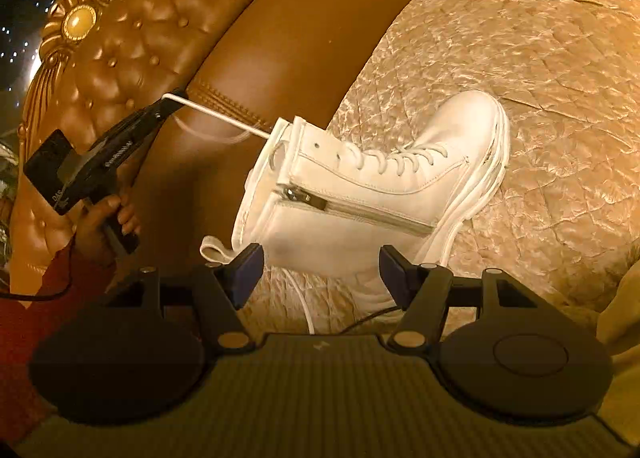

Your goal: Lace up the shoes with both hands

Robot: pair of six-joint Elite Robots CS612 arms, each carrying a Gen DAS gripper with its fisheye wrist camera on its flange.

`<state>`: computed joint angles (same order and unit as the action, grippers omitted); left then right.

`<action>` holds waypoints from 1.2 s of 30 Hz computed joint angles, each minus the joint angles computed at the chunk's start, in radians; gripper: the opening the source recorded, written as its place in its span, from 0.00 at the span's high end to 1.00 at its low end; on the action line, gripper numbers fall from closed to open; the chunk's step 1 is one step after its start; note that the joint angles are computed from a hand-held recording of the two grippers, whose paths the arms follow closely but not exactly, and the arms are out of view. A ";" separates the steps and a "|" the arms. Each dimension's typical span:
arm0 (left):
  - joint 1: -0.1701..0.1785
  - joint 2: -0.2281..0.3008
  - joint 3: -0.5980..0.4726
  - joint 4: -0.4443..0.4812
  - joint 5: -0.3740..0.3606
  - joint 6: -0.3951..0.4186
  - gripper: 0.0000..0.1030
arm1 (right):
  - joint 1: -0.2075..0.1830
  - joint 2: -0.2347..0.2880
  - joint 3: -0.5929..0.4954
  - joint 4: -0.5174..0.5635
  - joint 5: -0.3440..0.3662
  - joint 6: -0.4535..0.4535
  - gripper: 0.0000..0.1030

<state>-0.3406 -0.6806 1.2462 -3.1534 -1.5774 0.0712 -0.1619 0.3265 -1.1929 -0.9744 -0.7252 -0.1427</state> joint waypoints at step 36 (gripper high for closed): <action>0.010 0.216 -0.345 0.690 0.054 -0.242 0.97 | 0.002 0.043 0.003 -0.242 -0.019 0.273 0.30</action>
<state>-0.3310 -0.4641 0.9007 -2.4636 -1.5237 -0.1709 -0.1602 0.3696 -1.1903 -1.2167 -0.7446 0.1305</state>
